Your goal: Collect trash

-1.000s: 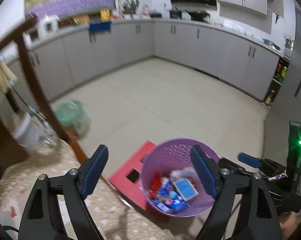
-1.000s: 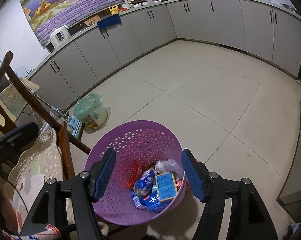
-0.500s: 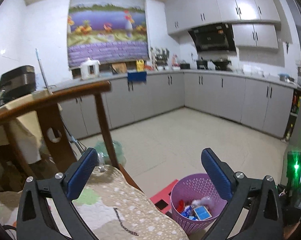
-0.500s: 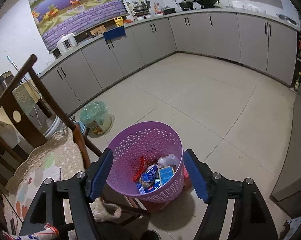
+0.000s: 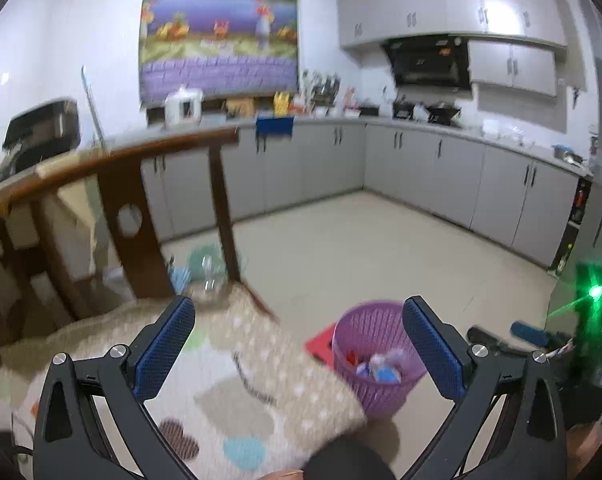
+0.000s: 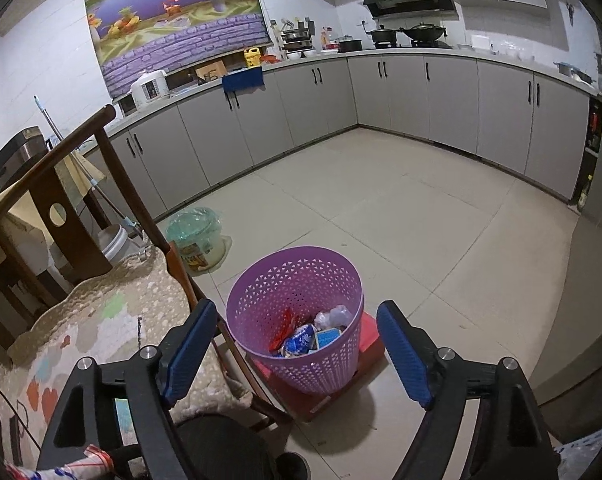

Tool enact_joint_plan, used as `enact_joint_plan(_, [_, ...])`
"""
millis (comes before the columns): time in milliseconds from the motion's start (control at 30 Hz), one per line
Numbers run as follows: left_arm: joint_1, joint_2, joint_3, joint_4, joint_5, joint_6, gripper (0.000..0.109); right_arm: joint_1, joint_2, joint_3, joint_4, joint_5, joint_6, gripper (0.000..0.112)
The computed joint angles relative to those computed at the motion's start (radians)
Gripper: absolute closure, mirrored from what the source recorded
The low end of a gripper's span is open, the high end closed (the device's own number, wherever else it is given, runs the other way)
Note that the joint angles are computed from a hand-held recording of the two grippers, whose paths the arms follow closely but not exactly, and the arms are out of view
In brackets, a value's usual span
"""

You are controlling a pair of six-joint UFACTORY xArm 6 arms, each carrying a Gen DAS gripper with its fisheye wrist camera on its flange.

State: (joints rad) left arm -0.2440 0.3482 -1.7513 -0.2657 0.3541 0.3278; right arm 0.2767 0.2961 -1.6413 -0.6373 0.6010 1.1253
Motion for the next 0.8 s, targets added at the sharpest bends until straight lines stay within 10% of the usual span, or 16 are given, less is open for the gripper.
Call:
enact_joint_plan(300, [0.015,-0.046,0.098,0.322,0.073,-0.269,0.006,0.036,-0.021,0.05,0.028,0.015,-0.008,0.025])
enact_joint_plan(800, [-0.003,-0.038,0.089,0.258,0.225,-0.175,0.006,0.052,-0.015,0.066,0.059,0.036,-0.023,0.025])
